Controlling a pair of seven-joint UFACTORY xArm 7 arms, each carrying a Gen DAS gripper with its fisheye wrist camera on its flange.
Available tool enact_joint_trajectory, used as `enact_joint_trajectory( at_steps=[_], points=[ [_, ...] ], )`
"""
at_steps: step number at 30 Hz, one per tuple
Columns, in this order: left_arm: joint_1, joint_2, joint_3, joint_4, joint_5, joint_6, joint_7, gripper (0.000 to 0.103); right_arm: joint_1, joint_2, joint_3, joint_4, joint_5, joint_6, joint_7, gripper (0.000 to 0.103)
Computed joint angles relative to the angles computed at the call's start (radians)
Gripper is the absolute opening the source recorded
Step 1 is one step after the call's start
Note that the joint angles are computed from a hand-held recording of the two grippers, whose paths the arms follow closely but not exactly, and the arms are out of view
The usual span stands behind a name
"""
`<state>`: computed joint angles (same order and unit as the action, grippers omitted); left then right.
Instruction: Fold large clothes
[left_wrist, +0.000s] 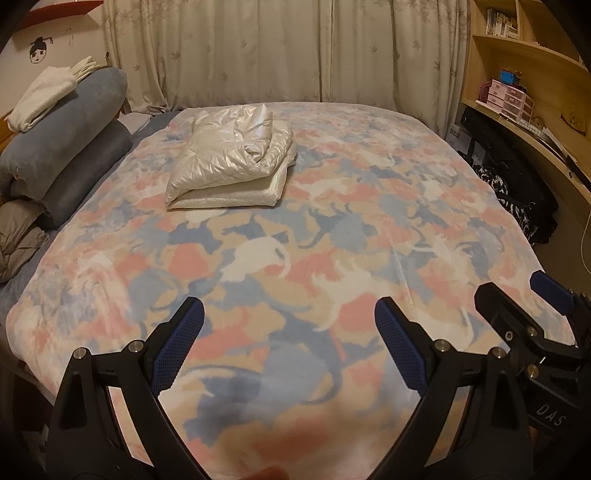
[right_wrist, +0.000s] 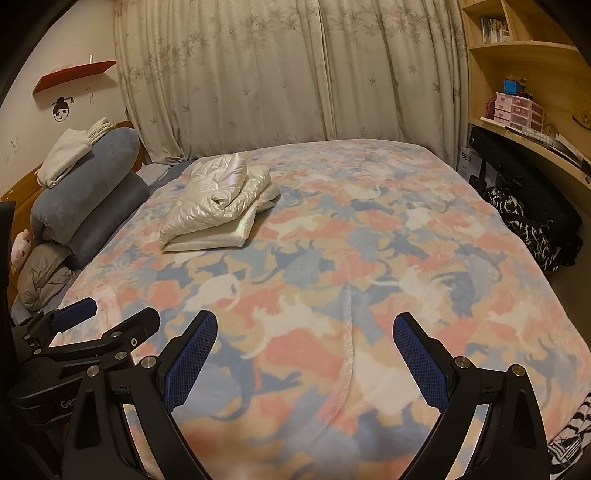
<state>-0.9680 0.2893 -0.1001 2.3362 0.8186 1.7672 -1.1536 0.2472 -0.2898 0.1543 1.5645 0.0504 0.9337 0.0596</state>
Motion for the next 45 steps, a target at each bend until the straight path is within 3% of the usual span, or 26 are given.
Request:
enact_joint_trajectory(
  at_steps=[22, 26, 32, 39, 45],
  points=[
    [0.02, -0.016, -0.016, -0.023, -0.009, -0.006, -0.005, 0.093, 0.001, 0.001, -0.003, -0.007, 0.004, -0.005, -0.004, 0.097],
    [0.041, -0.082, -0.039, -0.133, -0.021, -0.032, -0.044, 0.093, 0.001, -0.001, -0.003, -0.01, 0.004, -0.009, -0.006, 0.097],
    [0.066, -0.067, -0.071, -0.11, -0.008, -0.026, -0.035, 0.093, 0.001, -0.001, -0.003, -0.011, 0.006, -0.008, -0.006, 0.097],
    [0.102, -0.138, -0.103, -0.24, -0.034, -0.063, -0.086, 0.093, 0.0, -0.003, -0.002, -0.017, 0.006, -0.009, -0.003, 0.097],
    [0.125, -0.141, -0.122, -0.249, -0.041, -0.066, -0.087, 0.093, 0.0, -0.004, -0.001, -0.018, 0.003, -0.009, 0.0, 0.097]
  ],
)
